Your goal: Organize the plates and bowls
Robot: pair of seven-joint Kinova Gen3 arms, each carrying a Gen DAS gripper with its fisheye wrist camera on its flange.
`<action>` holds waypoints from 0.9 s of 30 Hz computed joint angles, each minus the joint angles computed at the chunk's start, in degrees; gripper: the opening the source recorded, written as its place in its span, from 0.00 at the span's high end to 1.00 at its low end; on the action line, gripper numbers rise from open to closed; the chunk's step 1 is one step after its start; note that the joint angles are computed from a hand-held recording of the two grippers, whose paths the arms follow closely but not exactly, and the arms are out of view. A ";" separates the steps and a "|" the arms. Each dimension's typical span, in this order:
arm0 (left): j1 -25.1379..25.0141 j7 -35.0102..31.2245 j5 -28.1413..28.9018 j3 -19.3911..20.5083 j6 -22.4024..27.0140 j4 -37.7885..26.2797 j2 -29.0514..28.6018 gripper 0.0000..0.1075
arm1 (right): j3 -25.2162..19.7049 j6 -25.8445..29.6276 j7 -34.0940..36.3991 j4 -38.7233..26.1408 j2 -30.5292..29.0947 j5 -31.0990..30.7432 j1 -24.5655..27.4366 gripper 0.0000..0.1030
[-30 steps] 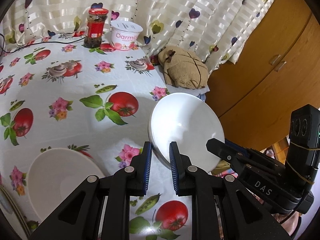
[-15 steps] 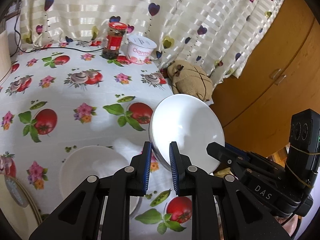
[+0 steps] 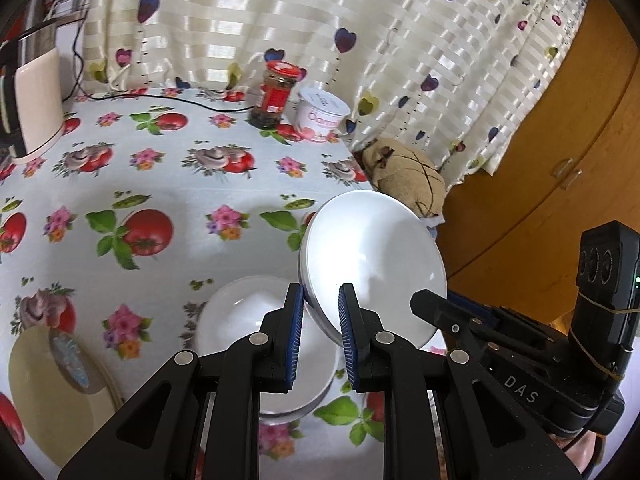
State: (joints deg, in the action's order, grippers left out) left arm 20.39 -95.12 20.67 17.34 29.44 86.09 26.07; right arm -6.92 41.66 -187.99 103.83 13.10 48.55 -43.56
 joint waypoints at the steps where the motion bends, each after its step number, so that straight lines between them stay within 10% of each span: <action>1: -0.26 -0.04 0.10 -0.07 -0.16 0.56 -0.36 0.82 | -0.18 -0.22 0.44 -0.42 0.39 -0.25 0.04 0.77; 27: -2.26 2.65 -0.53 -1.73 -0.33 6.54 -2.34 0.82 | 2.86 -5.85 11.92 -4.66 5.94 -10.88 -1.83 0.77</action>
